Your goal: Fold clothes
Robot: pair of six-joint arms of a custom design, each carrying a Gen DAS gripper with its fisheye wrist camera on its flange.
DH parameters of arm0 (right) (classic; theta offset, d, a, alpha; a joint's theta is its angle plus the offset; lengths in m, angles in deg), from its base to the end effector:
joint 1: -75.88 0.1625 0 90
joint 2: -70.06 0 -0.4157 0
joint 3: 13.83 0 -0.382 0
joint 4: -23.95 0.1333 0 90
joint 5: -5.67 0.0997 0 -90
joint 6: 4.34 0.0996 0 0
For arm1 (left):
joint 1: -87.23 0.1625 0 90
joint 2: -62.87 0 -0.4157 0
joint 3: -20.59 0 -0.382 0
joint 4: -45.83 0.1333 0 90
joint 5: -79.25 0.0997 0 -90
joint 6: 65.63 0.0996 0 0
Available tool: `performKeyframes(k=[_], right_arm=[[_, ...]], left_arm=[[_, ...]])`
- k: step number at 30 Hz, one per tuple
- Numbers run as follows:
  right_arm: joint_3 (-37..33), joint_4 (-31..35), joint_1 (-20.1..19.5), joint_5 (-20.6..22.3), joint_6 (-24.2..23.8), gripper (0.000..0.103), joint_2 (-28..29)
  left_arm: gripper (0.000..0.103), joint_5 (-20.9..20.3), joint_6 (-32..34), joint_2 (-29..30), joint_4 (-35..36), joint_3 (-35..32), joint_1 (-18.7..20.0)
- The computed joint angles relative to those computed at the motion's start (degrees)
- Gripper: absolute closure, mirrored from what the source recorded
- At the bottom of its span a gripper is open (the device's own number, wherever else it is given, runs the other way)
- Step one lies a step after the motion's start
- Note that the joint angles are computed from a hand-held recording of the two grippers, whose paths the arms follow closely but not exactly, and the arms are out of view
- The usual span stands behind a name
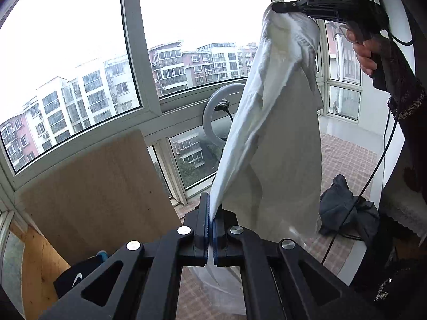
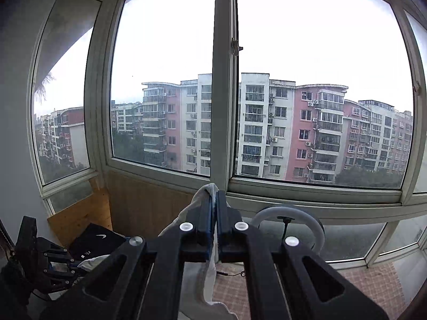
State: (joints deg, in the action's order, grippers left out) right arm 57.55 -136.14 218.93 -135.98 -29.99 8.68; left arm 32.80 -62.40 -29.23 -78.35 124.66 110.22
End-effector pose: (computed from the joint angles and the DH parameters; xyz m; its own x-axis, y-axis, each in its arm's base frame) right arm 0.5755 -0.3638 0.5167 -0.6534 -0.2084 0.7277 -0.7558 0.2324 -0.6121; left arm -0.3612 -0.3726 0.4695 -0.4740 0.5850 -0.6582 0.8804 0.3292 -0.3415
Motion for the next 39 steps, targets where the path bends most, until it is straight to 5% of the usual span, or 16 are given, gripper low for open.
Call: performKeyframes(k=[4, 10, 14, 25, 31, 33, 34, 35, 39], right_arm=[[-3.47, 6.13, 3.08, -6.84, 5.04, 0.1, 3.66], [4.15, 9.85, 3.72, -10.47, 14.4, 0.1, 0.37], [8.31, 15.95, 2.4, -11.21, 21.06, 0.1, -1.96], [11.32, 20.98, -1.18, -8.85, 21.83, 0.1, -4.64], [12.29, 23.72, -3.18, -6.6, 21.54, 0.1, -6.95], [12.51, 24.52, -3.81, -5.73, 20.96, 0.1, -7.6], [12.68, 25.06, -4.24, -5.2, 20.9, 0.1, -8.07], [12.84, 25.6, -4.67, -4.67, 20.83, 0.1, -8.53], [14.02, 28.12, -6.51, -3.92, 21.22, 0.1, -10.76]], left_arm=[[0.102, -7.12, 1.87, -2.92, -1.59, 3.35, 2.34], [0.097, -18.41, 0.65, -5.74, -8.55, 12.68, 8.62], [0.096, -19.42, -2.38, -6.54, -13.66, 19.95, 9.72], [0.063, -16.44, -18.99, -5.55, -28.12, 34.76, 4.64], [0.054, -7.14, -28.14, 1.49, -37.93, 40.14, -1.03], [0.055, -3.31, -29.29, 5.83, -40.49, 40.49, -1.53], [0.069, -2.7, -29.31, 7.22, -40.29, 40.19, -0.81], [0.103, -2.43, -29.19, 8.4, -39.69, 39.76, 0.16], [0.103, 1.91, -28.54, 5.92, -30.12, 36.08, 2.0]])
